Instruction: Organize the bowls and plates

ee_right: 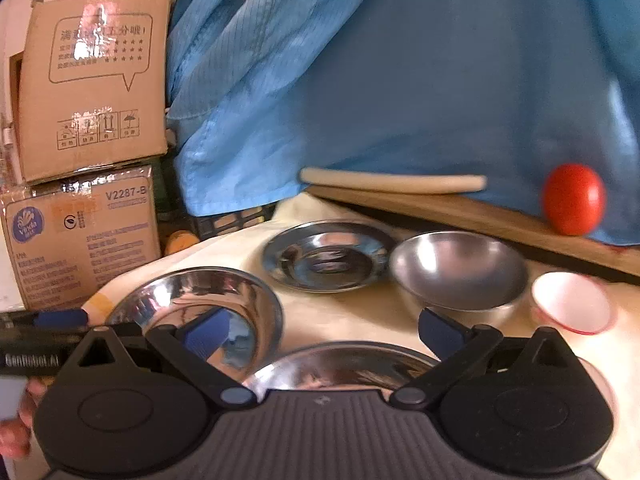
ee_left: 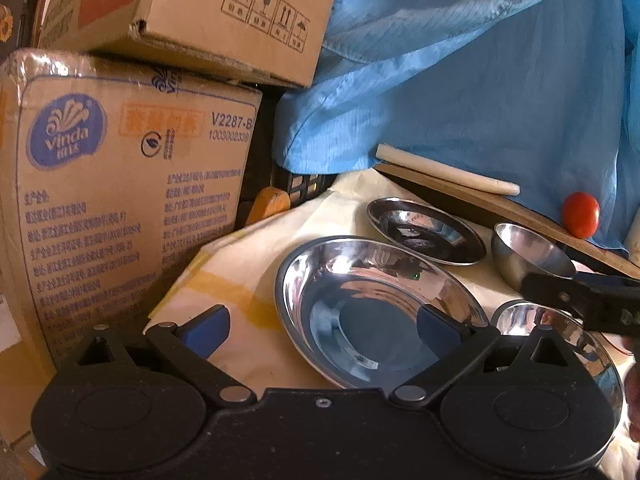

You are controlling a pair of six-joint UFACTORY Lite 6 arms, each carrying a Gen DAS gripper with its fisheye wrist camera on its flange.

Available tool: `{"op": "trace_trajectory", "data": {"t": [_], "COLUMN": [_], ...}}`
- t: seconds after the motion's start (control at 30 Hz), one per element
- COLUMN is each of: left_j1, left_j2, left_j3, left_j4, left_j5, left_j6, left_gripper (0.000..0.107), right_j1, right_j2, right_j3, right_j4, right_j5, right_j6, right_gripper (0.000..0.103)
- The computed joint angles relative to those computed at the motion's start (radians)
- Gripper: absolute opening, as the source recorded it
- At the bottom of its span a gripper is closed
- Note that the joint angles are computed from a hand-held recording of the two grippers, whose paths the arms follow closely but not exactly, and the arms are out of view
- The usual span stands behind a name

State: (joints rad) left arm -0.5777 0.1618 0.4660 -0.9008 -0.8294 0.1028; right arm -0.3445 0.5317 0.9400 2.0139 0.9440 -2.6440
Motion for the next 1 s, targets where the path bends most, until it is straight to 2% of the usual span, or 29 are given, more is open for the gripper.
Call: {"op": "trace_trajectory", "data": {"t": [0.13,0.23,0.3,0.43,0.57,0.7,0.87,1.0], "left_j1": [0.020,0.024,0.034,0.038,0.045,0.048,0.047,0.050], "left_j2": [0.018,0.027,0.032,0.058,0.062,0.073,0.077,0.076], "left_j3": [0.008,0.006,0.009,0.023,0.020,0.017,0.010,-0.002], "left_j4": [0.044,0.067,0.096,0.101,0.126,0.149,0.139,0.132], "left_j5": [0.010,0.001,0.014,0.011,0.005,-0.001,-0.017,-0.039], "left_j6": [-0.046,-0.082,-0.113,-0.131,-0.174,-0.214,-0.245,-0.278], "left_gripper": [0.093,0.090,0.075,0.075,0.070,0.056,0.044,0.031], "right_j1": [0.056,0.086,0.103,0.128,0.143,0.152,0.174,0.185], "right_j2": [0.062,0.100,0.126,0.168,0.196,0.210,0.213,0.199], "right_j3": [0.129,0.197,0.240,0.293,0.332,0.364,0.381,0.353], "right_j4": [-0.101,-0.155,-0.188,-0.227,-0.259,-0.309,-0.342,-0.296], "right_j5": [-0.058,-0.100,-0.127,-0.163,-0.190,-0.201,-0.233,-0.245], "right_j6": [0.131,0.207,0.259,0.313,0.356,0.409,0.446,0.425], "right_gripper": [0.101,0.091,0.087,0.077,0.058,0.052,0.029,0.020]}}
